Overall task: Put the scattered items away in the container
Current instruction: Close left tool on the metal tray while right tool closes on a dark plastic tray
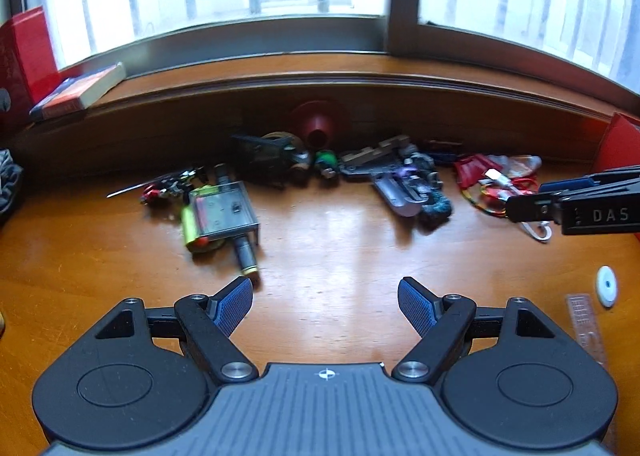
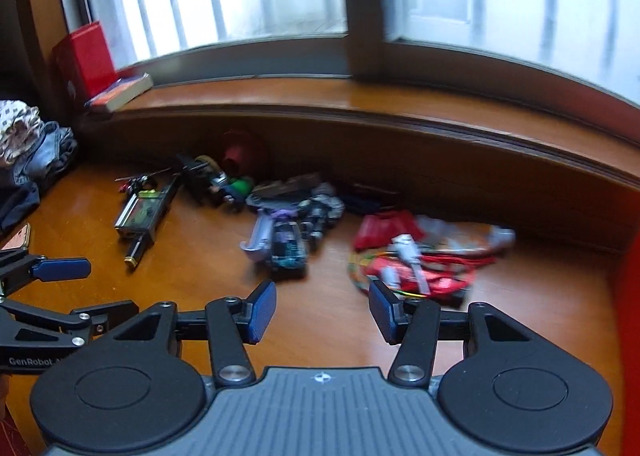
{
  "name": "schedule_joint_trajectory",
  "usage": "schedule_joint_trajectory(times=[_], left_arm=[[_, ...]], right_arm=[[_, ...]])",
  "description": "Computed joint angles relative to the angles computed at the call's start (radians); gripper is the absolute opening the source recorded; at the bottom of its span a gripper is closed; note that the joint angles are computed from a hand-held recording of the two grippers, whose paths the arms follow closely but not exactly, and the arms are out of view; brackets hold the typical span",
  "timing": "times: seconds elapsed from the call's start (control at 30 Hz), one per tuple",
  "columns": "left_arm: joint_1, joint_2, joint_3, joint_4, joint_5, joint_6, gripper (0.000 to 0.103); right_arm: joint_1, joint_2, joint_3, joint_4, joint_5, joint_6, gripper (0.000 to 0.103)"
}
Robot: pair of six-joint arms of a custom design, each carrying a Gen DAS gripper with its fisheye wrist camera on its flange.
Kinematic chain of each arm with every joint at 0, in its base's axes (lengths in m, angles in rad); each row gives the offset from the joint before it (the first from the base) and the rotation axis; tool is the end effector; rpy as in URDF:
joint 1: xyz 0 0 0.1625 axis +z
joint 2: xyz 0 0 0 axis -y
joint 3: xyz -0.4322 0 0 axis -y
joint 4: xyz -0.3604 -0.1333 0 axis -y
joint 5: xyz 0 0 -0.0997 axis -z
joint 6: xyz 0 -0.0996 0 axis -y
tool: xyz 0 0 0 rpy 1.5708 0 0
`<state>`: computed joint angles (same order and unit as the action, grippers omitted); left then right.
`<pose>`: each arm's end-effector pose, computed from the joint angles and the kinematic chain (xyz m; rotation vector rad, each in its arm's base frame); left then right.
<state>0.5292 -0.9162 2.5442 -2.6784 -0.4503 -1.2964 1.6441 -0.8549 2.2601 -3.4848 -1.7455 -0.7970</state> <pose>-0.1529 -0.3477 0.0584 0.0799 2.0967 -0.9793 0.1507 -0.4681 0.0960 1.0996 -2.5135 0.5820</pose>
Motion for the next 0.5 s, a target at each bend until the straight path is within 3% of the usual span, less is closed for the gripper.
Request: schedule_joint_trajectory(times=[0.3,0.5], left_arm=[[0.087,-0.015,0.022,-0.123,0.044,0.079,0.080],[0.182,0.024,-0.059,-0.080,0.161,0.146,0.080]], right_arm=[[0.046,0.113,-0.063,-0.015,-0.047,0.037,0.046],[0.057,0.142,-0.092,-0.010,-0.055,0.043,0.046]])
